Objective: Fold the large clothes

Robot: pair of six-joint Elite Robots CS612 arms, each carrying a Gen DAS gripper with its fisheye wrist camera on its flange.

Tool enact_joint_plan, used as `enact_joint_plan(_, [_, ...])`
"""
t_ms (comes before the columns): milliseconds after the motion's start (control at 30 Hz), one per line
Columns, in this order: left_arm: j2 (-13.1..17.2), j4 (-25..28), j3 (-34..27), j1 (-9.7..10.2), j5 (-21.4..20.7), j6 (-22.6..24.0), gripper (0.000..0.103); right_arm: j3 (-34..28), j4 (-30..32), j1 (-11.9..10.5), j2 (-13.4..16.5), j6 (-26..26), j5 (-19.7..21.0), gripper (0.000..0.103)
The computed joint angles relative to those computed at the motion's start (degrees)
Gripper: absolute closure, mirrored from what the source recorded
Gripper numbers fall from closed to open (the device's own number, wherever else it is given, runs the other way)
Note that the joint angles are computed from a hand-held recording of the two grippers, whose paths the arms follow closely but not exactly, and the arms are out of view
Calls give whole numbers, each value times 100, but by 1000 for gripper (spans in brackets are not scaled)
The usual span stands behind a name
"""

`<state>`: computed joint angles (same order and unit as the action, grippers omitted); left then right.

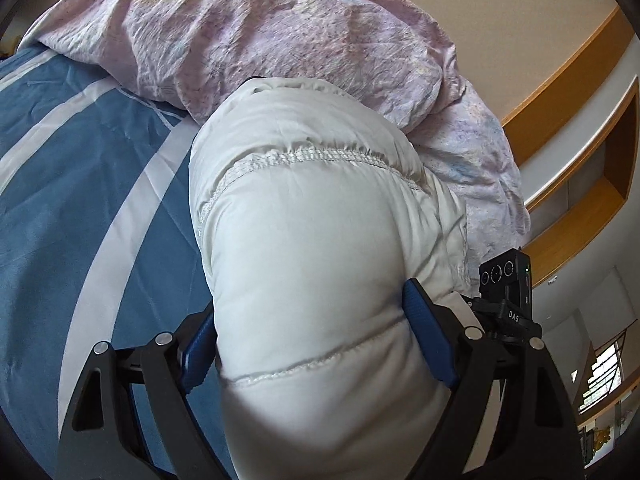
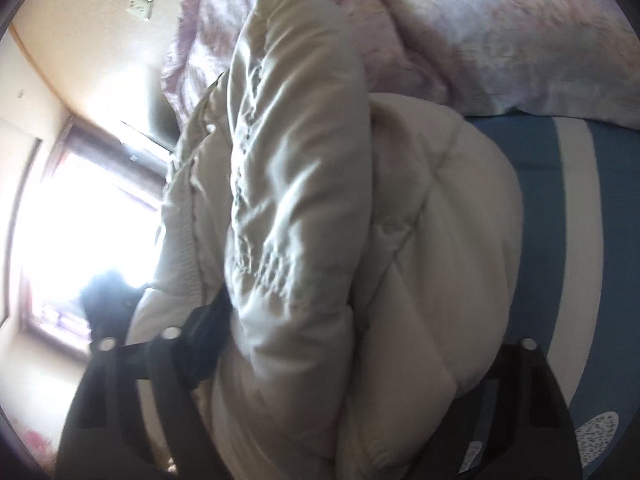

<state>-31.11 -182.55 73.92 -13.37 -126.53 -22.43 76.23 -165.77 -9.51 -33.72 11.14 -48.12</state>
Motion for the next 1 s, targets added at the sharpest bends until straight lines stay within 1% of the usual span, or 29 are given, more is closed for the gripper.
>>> enact_joint_plan(67, [-79,121,63,-19,112,92,14,130,-130,38,-116,-19,-426,14])
enact_joint_plan(133, [-188,273,141,-21,206,179,14,371,-298,86,-337,-141,-975,13])
enact_joint_plan(167, [-253,257,210,-22,314,213,14,511,-446,100,-447,-204,-1226,12])
enact_joint_plan(200, [-301,196,272,-24,419,247,14,599,-571,110,-517,-225,-1389,10])
enact_joint_plan(233, [-361,90,349,-34,591,318,14,708,-727,126,-600,-230,-1641,9])
enact_joint_plan(267, [-456,-106,483,-65,916,452,14,819,-914,154,-681,-187,-1950,8])
enact_joint_plan(300, [-540,-319,602,-103,1234,593,12,960,-1305,168,-759,-101,-2238,8])
enact_joint_plan(367, [-705,-671,807,-220,1879,947,9,1196,-1901,221,-882,79,-2512,8])
enact_joint_plan(400, [-739,-781,847,-262,2051,1079,9,1235,-2082,229,-913,124,-2599,8])
enact_joint_plan(433, [-776,-900,889,-314,2214,1236,8,1255,-2325,287,-927,163,-2739,9])
enact_joint_plan(467, [-799,-986,915,-356,2320,1365,8,1278,-2496,362,-944,102,-2859,13])
enact_joint_plan(500, [-818,-1023,922,-405,2403,1465,8,1192,-2520,397,-884,-27,-2938,20])
enact_joint_plan(533, [-825,-1000,911,-436,2407,1523,8,1108,-2488,555,-834,-202,-3179,23])
enact_joint_plan(600, [-810,-959,865,-497,2382,1616,8,1023,-2597,742,-735,-694,-3514,32])
enact_joint_plan(633, [-802,-954,860,-530,2441,1664,8,968,-2674,835,-672,-920,-3714,34])
enact_joint_plan(700, [-768,-902,834,-616,2675,1834,8,892,-2733,856,-619,-1061,-3774,43])
enact_joint_plan(767, [-739,-776,810,-688,2914,2018,8,817,-2655,845,-570,-966,-3670,51])
enact_joint_plan(800, [-730,-730,808,-703,2959,2069,8,838,-2661,856,-564,-946,-3671,53])
enact_joint_plan(900, [-688,-484,764,-733,3043,2126,8,655,-2505,891,-433,-1010,-3846,53])
enact_joint_plan(1000, [-639,-437,732,-747,3081,2115,7,567,-2344,940,-365,-1119,-4077,53])
